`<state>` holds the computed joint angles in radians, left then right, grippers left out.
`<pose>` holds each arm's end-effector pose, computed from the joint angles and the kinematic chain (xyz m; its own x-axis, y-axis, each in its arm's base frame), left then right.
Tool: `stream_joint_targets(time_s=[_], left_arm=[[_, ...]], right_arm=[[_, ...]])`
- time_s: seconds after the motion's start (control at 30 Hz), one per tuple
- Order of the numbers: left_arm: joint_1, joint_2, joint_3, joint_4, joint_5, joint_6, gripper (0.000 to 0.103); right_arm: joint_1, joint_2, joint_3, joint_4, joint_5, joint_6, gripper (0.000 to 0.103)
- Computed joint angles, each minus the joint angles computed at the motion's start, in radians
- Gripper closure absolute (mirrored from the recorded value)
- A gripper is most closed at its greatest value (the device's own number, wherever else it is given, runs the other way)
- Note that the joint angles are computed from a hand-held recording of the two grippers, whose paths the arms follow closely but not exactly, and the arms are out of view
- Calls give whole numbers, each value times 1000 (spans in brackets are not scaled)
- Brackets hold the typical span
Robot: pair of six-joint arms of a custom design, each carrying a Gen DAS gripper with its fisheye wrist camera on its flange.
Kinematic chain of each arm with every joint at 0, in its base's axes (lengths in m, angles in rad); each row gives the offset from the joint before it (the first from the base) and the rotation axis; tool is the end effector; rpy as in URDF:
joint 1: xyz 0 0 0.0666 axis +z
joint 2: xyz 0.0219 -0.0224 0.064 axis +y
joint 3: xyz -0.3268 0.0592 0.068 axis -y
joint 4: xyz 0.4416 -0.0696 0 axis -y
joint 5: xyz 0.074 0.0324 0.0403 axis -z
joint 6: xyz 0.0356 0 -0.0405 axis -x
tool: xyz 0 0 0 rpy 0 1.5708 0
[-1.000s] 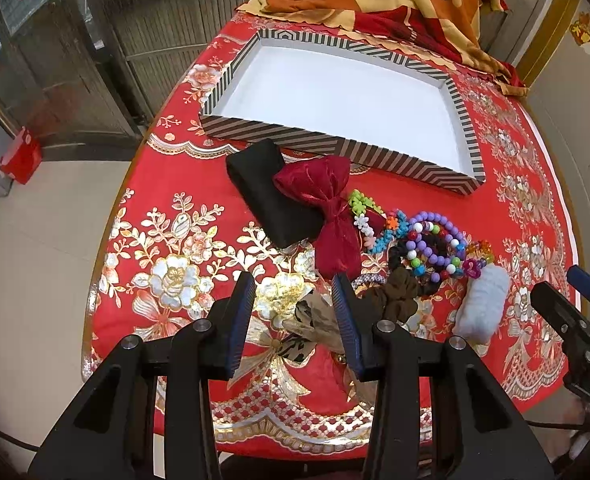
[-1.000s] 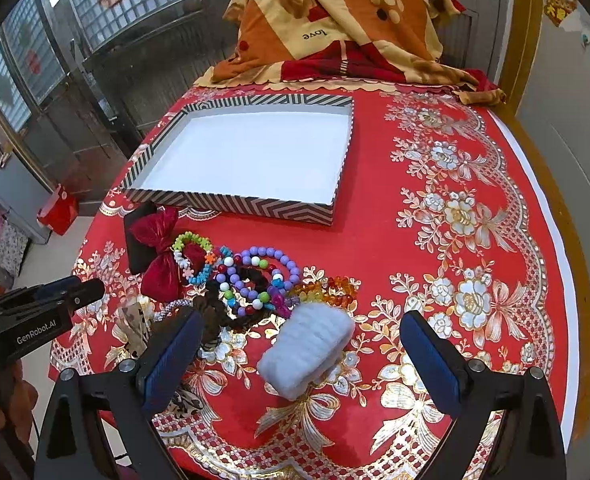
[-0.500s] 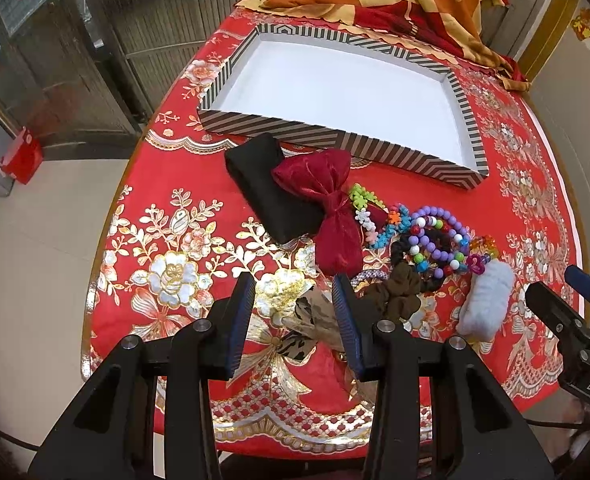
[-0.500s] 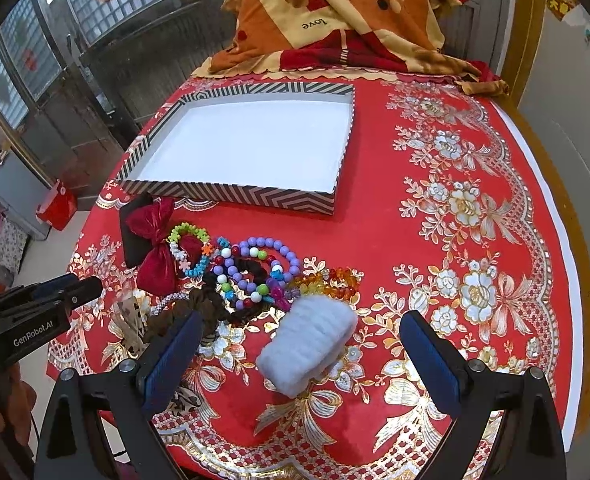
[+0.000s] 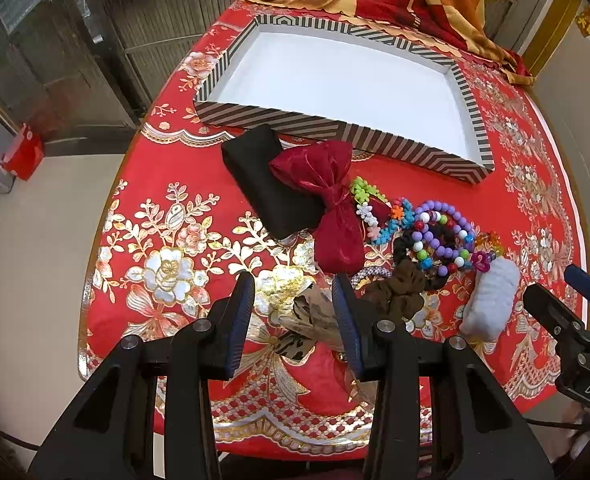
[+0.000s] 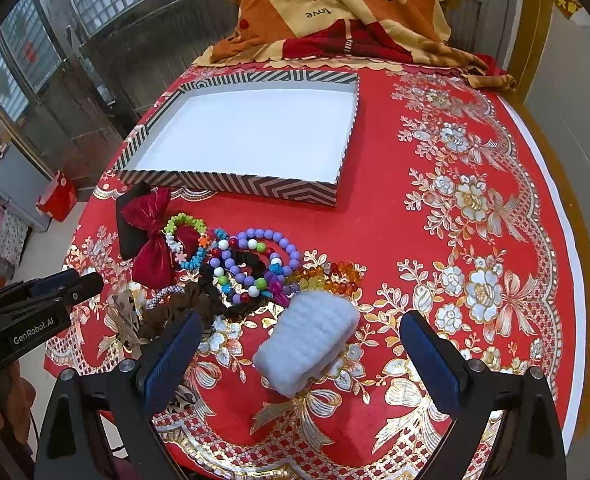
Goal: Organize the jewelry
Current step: 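Close the left tool on the brown scrunchie while the right tool grasps the white fluffy item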
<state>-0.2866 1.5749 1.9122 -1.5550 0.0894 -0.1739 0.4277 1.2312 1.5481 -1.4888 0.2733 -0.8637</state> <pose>0.5224 -0.1577 0.5005 -0.8326 0.4250 -0.3551 0.4622 0.8865 -0.0227 0.4033 0.1728 0.4991 -0.7758 0.4509 -0.4414 0.4400 0.8880 0.1337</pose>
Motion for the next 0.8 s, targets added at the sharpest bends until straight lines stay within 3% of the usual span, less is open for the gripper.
stream_joint_targets(time_s=[0.23,0.37,0.43,0.63,0.8], left_arm=[[2,5,1,-11,3,-12,64],[19,10,-2,-48,71,-30,63],[18,7,-9,-66,92,-53,55],[-9,-9,-45,-86,146,-105,51],[-41,-4,-68,-90,96,-124,49]], right_arm=[[-14,-29,-40,-14,-21,-10,5],[-26,-62,-85,-10,-47,-41,5],[-31,-72,-102,-1,-61,-48,5],[-47,-82,-142,33,-99,-63,5],[-58,-77,-157,77,-134,-64,5]])
